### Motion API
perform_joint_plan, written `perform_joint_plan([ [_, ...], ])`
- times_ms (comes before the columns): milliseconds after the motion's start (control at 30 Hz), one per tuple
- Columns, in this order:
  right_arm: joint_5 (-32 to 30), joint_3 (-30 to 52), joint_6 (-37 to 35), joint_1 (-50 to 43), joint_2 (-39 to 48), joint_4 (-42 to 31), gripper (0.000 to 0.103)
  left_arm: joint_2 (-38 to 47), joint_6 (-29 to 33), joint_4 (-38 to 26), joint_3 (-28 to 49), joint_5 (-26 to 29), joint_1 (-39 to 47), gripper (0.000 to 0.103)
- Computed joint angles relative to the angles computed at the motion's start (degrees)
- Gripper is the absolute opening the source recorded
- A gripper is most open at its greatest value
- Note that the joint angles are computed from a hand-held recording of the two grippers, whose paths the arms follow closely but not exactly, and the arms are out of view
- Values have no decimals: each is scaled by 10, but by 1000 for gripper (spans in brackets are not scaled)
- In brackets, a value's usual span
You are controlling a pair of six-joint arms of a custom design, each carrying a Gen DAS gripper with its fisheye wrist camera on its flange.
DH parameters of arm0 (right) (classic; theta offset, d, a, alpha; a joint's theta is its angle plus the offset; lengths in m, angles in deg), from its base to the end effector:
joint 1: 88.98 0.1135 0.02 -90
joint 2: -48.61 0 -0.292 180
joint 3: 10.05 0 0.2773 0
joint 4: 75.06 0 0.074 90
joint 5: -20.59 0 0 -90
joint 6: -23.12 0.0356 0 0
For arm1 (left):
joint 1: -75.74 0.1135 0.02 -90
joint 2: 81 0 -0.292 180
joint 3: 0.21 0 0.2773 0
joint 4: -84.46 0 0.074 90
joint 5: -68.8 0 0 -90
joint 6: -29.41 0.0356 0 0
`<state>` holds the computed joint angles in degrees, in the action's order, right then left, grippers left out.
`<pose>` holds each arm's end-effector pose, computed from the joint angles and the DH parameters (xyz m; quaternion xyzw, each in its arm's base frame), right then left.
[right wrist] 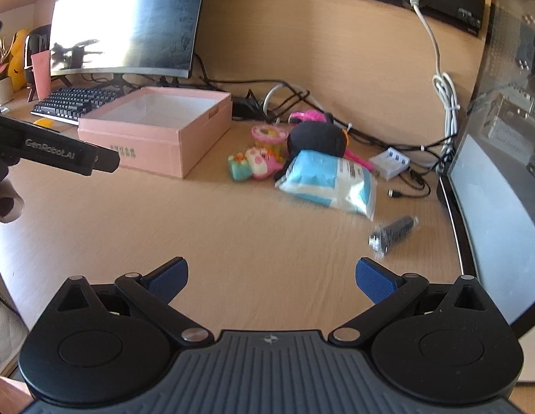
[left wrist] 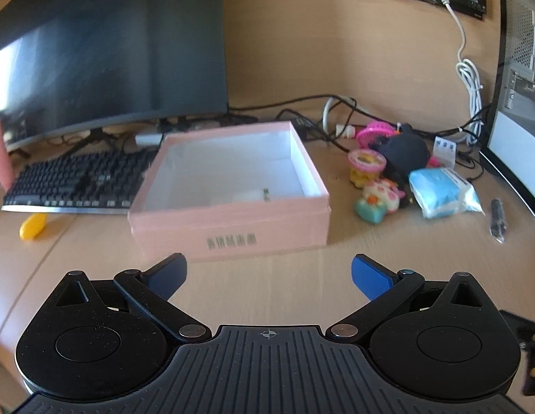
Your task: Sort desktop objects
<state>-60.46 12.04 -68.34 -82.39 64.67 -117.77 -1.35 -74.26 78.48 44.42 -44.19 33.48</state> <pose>0.1027 0.0063 0.1582 -0.0276 0.8912 -0.0496 0.4500 0.2130 -0.1748 0.1716 0.1401 0.8845 -0.0304 0.4440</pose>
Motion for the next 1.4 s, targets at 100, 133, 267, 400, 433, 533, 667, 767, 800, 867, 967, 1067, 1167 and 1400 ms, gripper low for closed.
perform_joint_plan([
  [100,8,14,11,4,48,52,103,23,45,3,35,56,53,103],
  [133,10,18,16,5,62,68,103,34,56,-4,54,70,72,102],
  [267,16,28,52,10,116,121,103,115,76,-103,180,130,145,68],
  [400,25,25,90,23,163,149,103,211,97,-202,308,213,188,95],
  [433,29,22,97,25,176,156,103,232,103,-216,334,217,191,95],
  [533,31,19,118,19,199,161,103,286,107,-245,394,207,190,95],
  [667,35,18,133,7,194,146,103,360,104,-321,485,229,196,95],
  [767,38,19,138,-6,184,129,103,398,110,-354,528,230,192,95],
  [800,37,19,138,-12,181,124,103,410,106,-364,541,228,191,95],
  [867,41,19,138,-16,168,110,103,430,95,-378,563,220,192,92],
  [967,41,20,135,-28,146,85,103,437,89,-380,564,215,196,81],
  [1067,31,20,125,-51,127,71,103,413,88,-356,532,203,196,81],
  [1167,15,17,108,-78,115,65,103,357,88,-299,471,183,188,81],
  [1400,-14,2,67,-128,151,94,103,135,143,-172,254,237,116,81],
])
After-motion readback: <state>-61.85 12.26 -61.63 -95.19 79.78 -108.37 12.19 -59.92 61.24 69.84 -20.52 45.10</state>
